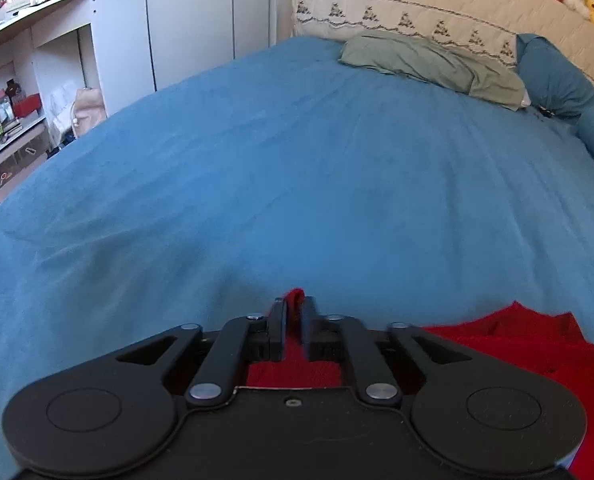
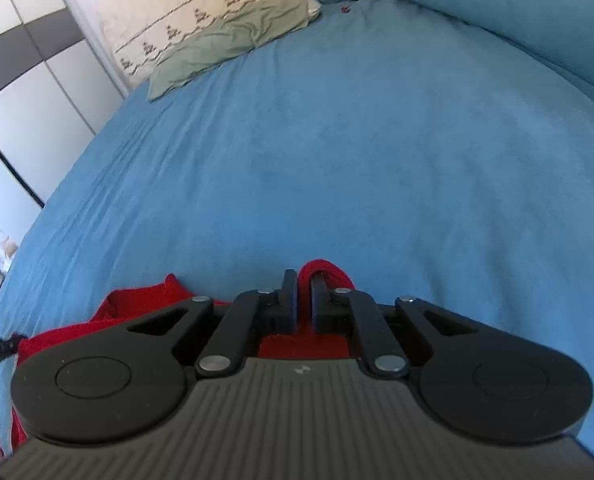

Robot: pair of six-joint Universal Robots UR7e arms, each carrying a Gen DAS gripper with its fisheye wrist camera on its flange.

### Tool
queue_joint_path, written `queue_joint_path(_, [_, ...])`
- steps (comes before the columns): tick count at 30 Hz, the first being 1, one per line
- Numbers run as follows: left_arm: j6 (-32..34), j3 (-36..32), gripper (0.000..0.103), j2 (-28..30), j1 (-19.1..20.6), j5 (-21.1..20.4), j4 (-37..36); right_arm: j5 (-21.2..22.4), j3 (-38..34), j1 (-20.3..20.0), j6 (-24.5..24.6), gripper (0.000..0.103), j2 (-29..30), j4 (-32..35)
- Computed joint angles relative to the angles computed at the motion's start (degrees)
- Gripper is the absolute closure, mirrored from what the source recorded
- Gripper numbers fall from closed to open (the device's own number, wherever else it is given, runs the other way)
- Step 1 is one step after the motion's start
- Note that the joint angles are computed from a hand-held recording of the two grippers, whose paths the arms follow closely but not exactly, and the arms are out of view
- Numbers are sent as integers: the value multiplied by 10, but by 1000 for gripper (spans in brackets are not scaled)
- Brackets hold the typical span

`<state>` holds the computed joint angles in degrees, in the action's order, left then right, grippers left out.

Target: Fold small clothes

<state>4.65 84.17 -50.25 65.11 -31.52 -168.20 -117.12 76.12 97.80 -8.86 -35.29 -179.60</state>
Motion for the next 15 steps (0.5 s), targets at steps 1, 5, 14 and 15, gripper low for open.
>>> queue_joint_path(1, [-7,1,57,-5,-4,6,11,-6,5,2,-6,57,-3,-4])
queue_joint_path(5, [80,38,11,-30,-34,34,-65,-38,46,22,-86,3,-20,-88])
queue_joint_path(14, [-72,234,7,-179,-63,-20,106,-41,192,58,-153,3,-71,-84])
queue_joint_path(15, [-97,244,7,-185,-58,-25,128,-54,193,59,-149,3,-63,-83])
